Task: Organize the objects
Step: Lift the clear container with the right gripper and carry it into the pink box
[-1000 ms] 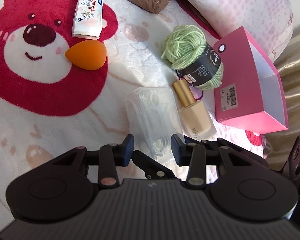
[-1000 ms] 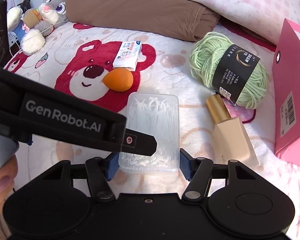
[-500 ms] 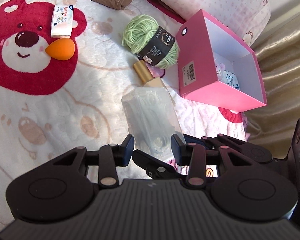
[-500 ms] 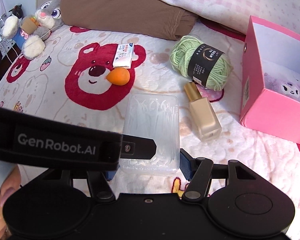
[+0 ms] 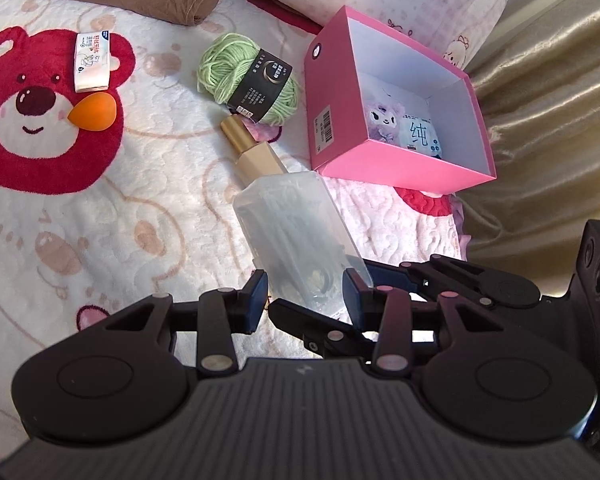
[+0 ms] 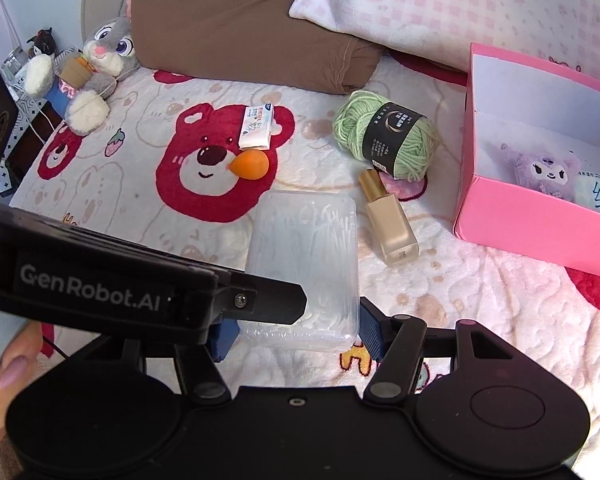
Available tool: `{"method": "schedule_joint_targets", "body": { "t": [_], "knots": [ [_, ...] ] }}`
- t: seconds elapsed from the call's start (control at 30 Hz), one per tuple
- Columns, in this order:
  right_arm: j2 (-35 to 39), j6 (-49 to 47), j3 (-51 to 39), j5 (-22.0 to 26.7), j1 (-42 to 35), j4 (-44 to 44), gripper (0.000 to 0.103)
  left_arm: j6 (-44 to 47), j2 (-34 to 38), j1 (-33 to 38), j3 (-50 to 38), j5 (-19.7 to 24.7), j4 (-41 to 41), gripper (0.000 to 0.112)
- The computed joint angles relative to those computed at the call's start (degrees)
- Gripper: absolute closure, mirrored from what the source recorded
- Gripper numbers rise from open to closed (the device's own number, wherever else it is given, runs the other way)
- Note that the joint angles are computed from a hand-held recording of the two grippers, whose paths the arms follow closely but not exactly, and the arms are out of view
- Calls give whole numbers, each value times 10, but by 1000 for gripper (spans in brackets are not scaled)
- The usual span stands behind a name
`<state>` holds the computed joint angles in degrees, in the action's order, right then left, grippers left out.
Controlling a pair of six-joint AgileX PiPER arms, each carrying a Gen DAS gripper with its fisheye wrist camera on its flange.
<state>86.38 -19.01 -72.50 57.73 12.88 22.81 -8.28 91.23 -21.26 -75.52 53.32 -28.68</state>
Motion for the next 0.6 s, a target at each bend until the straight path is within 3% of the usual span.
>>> {"method": "schedule_joint_targets", "body": {
  "t": [0.6],
  "knots": [
    [-49, -41, -35, 24, -23, -1, 37, -65, -25, -39, -75, 34, 61, 73]
  ]
}}
